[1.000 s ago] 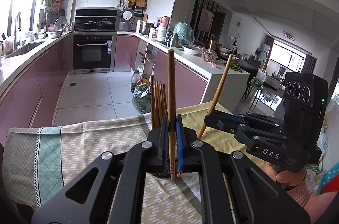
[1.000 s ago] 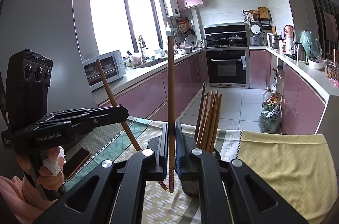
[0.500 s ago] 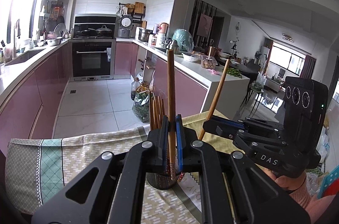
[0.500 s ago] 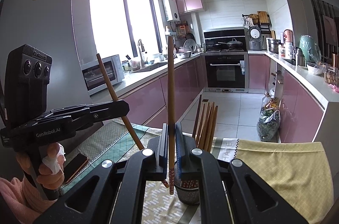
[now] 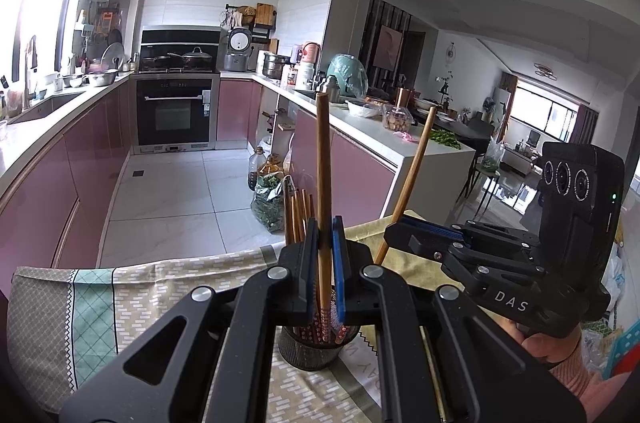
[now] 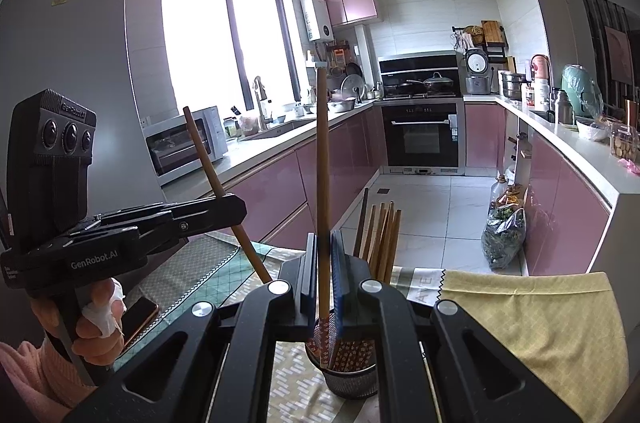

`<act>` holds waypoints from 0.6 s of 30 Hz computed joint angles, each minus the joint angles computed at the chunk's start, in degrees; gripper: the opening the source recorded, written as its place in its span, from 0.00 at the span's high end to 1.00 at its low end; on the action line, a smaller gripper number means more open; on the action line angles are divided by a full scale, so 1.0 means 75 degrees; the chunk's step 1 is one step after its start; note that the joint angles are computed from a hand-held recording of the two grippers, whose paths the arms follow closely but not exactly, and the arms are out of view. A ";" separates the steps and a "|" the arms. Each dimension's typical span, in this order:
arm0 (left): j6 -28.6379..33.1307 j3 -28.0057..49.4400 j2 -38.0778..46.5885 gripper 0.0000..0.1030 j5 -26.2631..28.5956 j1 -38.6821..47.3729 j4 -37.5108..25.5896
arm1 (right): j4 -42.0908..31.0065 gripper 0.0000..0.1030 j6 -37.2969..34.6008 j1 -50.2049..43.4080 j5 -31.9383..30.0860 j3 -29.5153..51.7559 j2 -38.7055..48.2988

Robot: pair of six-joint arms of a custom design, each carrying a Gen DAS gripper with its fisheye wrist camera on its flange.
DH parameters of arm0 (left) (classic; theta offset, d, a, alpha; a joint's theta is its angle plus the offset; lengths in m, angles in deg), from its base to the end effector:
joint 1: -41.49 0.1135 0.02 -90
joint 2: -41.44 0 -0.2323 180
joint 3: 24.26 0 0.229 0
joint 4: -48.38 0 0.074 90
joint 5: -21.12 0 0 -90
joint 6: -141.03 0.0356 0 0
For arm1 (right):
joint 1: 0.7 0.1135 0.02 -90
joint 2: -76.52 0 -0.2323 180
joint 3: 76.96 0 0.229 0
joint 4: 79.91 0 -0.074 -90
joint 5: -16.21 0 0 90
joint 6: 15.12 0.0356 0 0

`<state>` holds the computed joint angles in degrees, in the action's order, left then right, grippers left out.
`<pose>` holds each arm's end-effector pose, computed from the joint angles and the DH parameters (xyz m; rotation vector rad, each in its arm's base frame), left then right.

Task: Organize utensils
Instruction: 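Lower both chopsticks into the mesh cup with both grippers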

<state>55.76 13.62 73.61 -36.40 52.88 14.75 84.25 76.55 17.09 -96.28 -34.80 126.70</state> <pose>0.1441 0.0095 0.2113 0.2302 1.9858 -0.4017 0.1822 0.0728 0.2167 -0.5335 1.9321 0.6083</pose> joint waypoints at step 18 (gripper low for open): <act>0.0243 0.0457 0.1000 0.93 0.0276 0.0262 0.0195 | 0.0336 0.94 0.0025 -0.0210 -0.0147 0.0292 0.0858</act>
<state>57.58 17.05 81.10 -34.33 54.84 16.21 86.77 76.74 15.52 -97.38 -32.61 133.13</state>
